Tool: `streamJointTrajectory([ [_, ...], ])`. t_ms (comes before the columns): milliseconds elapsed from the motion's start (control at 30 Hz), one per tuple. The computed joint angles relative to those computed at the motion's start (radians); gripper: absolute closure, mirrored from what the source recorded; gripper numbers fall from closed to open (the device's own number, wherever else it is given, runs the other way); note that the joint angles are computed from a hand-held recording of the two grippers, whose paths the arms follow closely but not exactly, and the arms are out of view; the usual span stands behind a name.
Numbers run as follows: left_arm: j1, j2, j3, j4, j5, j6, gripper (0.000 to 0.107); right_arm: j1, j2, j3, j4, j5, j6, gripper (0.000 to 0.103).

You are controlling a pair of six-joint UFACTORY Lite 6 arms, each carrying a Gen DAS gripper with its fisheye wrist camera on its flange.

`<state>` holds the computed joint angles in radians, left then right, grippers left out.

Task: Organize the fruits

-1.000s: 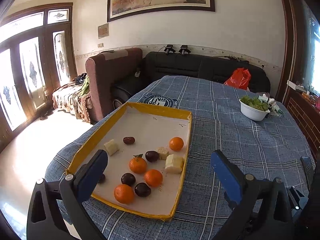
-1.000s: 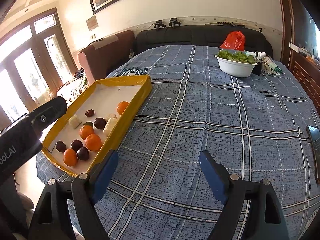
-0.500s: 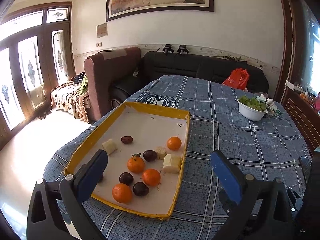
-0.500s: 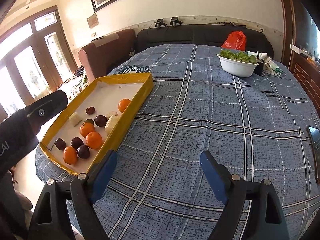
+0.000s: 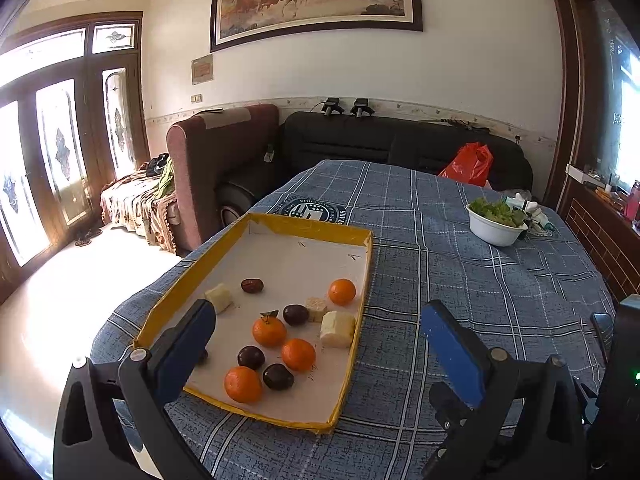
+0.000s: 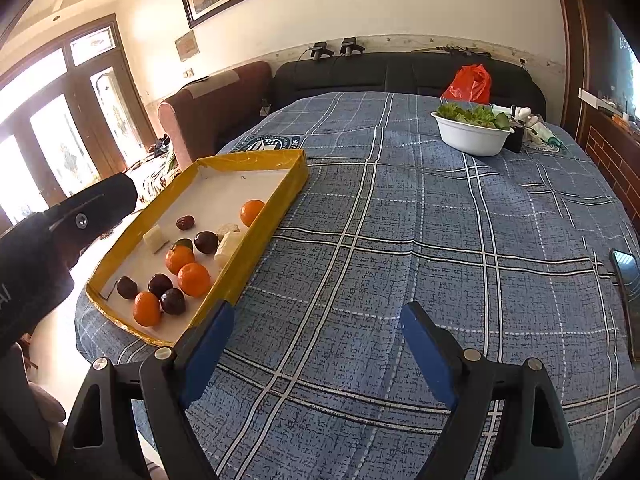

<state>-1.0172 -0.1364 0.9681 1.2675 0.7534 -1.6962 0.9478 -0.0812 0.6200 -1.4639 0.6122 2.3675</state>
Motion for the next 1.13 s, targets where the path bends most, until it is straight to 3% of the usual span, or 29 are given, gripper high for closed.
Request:
streamJointTrajectory([
  [300,-0.099,-0.077,-0.035,0.035,0.12,-0.048,0.004,0.093,-0.041,-0.009,0.066,0.091,-0.026,0.012],
  [367,-0.157,-0.102,-0.05,0.073,0.218,-0.095,0.004,0.12,-0.053,-0.01,0.083,0.121,-0.03,0.012],
  [500,-0.355,-0.146,-0.08,0.171,0.572,-0.207,0.004,0.175,-0.076,-0.013,0.113,0.183,-0.039,0.012],
  [600,-0.455,-0.158,-0.106,0.187,0.745,-0.264,0.004,0.213,-0.08,-0.006,0.129,0.225,-0.049,0.011],
  [667,-0.456,-0.168,-0.099,0.164,0.722,-0.228,0.004,0.229,-0.078,0.0,0.133,0.239,-0.053,0.011],
  [900,-0.302,-0.206,-0.111,0.034,0.385,-0.108,0.004,0.27,-0.064,0.008,0.148,0.284,-0.068,0.009],
  [1133,-0.2,-0.147,-0.092,-0.025,0.288,-0.073,0.004,0.259,-0.064,-0.018,0.152,0.288,-0.075,0.008],
])
